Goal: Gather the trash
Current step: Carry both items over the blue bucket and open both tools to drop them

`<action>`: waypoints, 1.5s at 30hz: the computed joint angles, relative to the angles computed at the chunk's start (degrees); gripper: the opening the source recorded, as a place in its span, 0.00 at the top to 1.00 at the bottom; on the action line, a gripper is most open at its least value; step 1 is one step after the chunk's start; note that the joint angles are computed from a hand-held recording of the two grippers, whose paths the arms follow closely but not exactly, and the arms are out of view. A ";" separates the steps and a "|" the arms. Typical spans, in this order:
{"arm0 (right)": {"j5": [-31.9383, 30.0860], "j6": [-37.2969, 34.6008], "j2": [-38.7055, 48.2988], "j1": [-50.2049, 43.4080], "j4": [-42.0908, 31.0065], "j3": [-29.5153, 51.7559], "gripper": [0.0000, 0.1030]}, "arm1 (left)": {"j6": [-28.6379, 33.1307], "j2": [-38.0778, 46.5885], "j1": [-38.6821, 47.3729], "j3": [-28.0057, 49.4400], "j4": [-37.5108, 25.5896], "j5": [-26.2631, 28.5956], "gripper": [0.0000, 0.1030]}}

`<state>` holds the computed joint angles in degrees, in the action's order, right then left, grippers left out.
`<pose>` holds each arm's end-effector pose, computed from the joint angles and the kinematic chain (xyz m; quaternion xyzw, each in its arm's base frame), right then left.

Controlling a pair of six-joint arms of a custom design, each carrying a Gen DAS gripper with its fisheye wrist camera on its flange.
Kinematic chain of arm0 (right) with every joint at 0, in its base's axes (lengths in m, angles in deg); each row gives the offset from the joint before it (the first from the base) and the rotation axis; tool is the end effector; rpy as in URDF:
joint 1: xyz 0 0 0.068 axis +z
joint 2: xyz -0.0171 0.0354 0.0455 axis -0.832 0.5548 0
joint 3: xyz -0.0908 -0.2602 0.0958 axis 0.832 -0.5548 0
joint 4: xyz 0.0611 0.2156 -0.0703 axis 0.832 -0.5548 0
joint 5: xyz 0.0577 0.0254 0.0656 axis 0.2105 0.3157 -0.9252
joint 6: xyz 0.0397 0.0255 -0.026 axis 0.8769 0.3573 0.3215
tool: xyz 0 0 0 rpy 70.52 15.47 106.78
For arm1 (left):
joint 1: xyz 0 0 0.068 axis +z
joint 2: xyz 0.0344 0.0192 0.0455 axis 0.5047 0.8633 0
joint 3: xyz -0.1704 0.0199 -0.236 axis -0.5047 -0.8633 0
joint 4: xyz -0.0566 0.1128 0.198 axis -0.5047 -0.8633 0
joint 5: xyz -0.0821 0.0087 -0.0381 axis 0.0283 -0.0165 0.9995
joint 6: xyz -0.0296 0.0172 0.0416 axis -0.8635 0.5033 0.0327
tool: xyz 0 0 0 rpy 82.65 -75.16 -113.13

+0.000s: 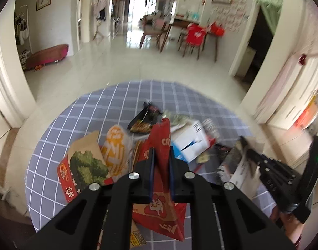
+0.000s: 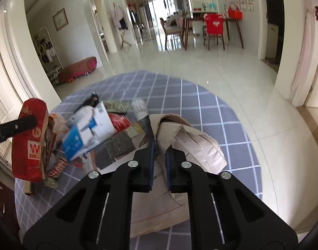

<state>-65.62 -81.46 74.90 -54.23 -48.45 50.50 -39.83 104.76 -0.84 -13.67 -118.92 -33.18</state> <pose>0.2732 0.0295 0.1639 -0.2689 0.8658 0.2174 0.3618 0.1038 -0.0400 0.2352 -0.2614 0.8897 0.0284 0.3733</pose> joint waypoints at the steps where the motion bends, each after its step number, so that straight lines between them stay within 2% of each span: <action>1: -0.98 -0.22 -2.16 -0.64 -0.53 -0.68 0.92 | -2.31 -0.52 -2.88 1.12 -2.03 -2.09 0.90; 5: -2.42 0.01 -9.64 -1.88 -2.60 -2.68 0.92 | -12.24 -1.19 -14.14 4.87 -9.83 -8.78 0.90; 9: -5.04 -1.72 -16.60 -5.70 -7.68 -3.13 0.92 | -28.29 4.22 -29.95 10.65 -20.39 -16.76 0.90; 11: -7.08 -3.92 -19.05 -9.14 -11.11 -2.74 0.92 | -32.95 7.41 -34.90 12.91 -22.76 -18.53 0.90; 13: -10.11 -7.37 -20.70 -14.28 -15.14 -1.99 0.92 | -34.64 11.88 -38.47 15.21 -21.98 -19.78 0.90; 15: -14.28 -13.30 -20.98 -21.95 -20.74 -0.35 0.92 | -31.25 16.31 -39.65 16.83 -16.87 -19.58 0.90; 18: -19.11 -23.77 -18.10 -33.32 -28.41 3.26 0.92 | -23.81 23.72 -39.95 18.47 -5.22 -17.62 0.90; 21: -21.81 -34.27 -10.62 -45.01 -34.60 8.44 0.92 | -14.68 32.81 -38.76 20.81 8.81 -13.43 0.90; 25: -21.25 -40.76 1.34 -56.34 -34.94 15.93 0.92 | -5.06 47.43 -37.23 27.76 23.17 -6.18 0.89; 29: -17.78 -40.17 12.83 -63.11 -28.11 22.44 0.92 | 0.86 61.83 -34.84 36.82 30.48 2.29 0.89; 33: -12.46 -36.20 21.17 -65.98 -18.55 25.89 0.91 | 4.03 77.28 -32.21 49.75 31.87 11.26 0.89; 36: -9.47 -34.27 26.22 -66.83 -15.21 28.74 0.91 | 5.22 86.64 -30.65 59.81 29.09 15.44 0.85; 38: -7.98 -33.46 28.97 -67.36 -14.08 30.60 0.91 | 5.77 92.13 -29.67 66.87 26.73 18.39 0.74; 40: -6.92 -33.32 31.24 -67.62 -14.75 32.47 0.91 | 5.79 95.58 -28.90 71.12 24.55 19.14 0.47; 43: -6.03 -34.37 33.67 -67.93 -16.24 34.36 0.91 | 6.80 99.34 -28.10 76.56 20.69 20.81 0.46; 45: -5.28 -34.51 35.87 -67.13 -17.93 37.11 0.91 | 7.04 99.12 -28.11 75.83 20.62 20.14 0.46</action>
<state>-70.89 -115.98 110.77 -121.36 -66.37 87.61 -32.78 203.88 -28.95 62.16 -98.29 -13.04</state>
